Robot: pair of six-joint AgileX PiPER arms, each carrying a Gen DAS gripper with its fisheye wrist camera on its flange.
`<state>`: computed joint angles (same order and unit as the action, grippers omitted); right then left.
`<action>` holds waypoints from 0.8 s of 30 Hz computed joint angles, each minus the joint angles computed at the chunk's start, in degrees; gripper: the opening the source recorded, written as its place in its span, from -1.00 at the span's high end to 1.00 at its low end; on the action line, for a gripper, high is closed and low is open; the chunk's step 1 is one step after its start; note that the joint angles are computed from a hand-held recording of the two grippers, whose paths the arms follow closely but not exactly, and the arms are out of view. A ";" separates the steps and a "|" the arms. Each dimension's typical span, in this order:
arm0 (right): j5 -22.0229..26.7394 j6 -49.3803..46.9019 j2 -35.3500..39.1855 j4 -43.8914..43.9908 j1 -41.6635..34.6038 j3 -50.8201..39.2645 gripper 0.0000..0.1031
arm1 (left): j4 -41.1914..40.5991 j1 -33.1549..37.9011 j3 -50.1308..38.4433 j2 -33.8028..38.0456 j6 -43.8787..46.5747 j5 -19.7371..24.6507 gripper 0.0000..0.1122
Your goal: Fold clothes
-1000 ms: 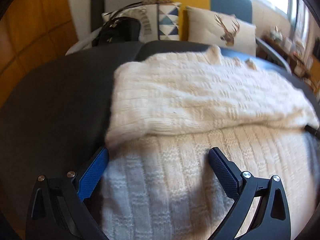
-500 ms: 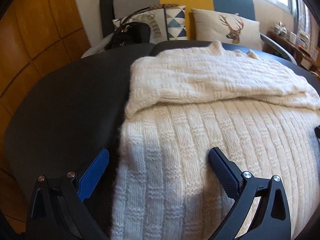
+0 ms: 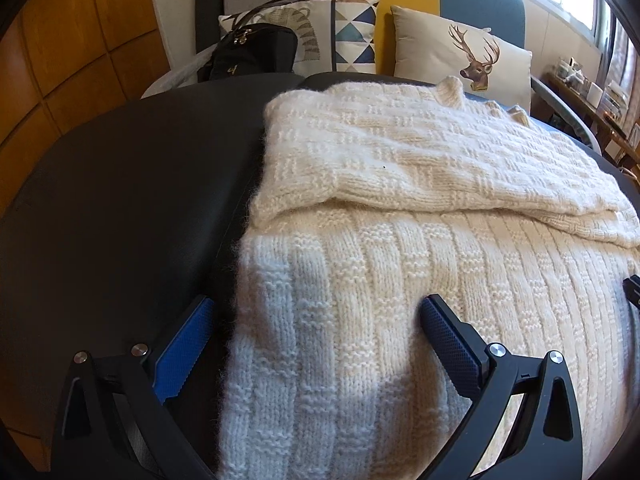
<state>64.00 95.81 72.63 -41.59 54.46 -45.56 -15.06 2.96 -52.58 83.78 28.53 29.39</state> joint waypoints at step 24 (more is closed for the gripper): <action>1.32 6.21 -2.90 -1.07 14.64 2.62 0.30 | -24.79 17.12 9.42 -10.06 41.16 12.27 -0.83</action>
